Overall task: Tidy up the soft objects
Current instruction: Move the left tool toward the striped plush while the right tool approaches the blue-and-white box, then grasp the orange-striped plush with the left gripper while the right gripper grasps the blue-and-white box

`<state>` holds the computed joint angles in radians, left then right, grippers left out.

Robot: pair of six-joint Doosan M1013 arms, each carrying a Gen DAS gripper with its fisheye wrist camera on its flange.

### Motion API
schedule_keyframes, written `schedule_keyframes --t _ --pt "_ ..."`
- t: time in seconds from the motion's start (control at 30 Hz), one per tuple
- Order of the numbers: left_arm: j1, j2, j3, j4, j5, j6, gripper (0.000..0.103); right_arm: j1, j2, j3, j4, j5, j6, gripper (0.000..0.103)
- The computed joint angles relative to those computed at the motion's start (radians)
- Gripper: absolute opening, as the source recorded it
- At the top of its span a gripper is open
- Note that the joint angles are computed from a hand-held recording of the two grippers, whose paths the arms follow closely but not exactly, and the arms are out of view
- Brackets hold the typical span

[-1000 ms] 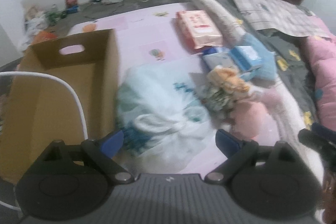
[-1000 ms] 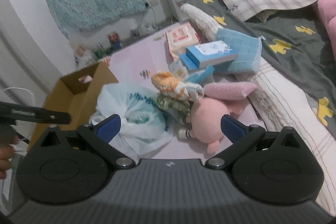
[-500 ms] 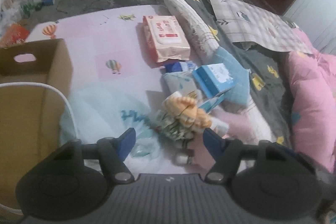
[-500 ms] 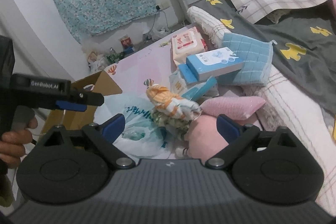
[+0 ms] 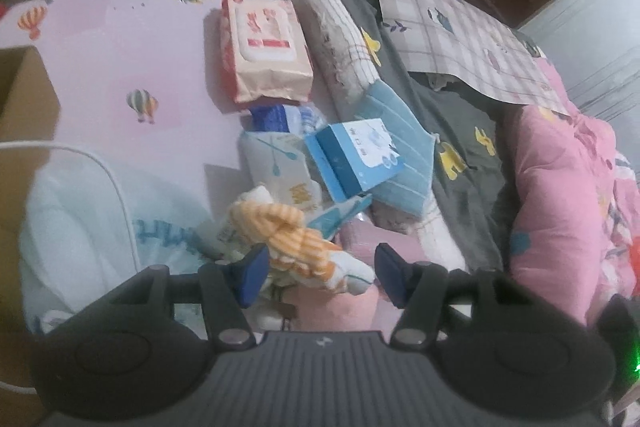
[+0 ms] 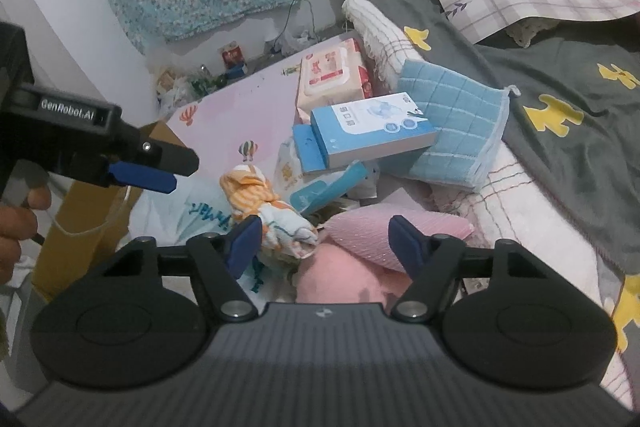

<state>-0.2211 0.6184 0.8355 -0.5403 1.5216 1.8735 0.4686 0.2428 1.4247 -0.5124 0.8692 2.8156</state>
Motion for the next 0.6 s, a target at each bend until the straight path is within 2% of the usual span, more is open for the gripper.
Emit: schedule_keyframes --t 0.2,0.37,0.53,0.6 --pt "-0.018 0.024 -0.02 0.009 0.033 -0.058 0.06 -0.023 -0.021 0.038 -0.001 -0.022 0.042 0.066" --pt "-0.042 0.035 -0.032 0.068 0.03 -0.087 0.065 -0.05 -0.054 0.098 -0.037 -0.081 0.203 0.066" --pt "-0.066 0.042 -0.033 0.131 0.031 -0.092 0.065 -0.094 -0.082 0.172 -0.121 -0.238 0.509 0.067" --pt "-0.074 0.039 -0.025 0.151 0.025 -0.094 0.065 -0.114 -0.074 0.178 -0.124 -0.301 0.584 0.068"
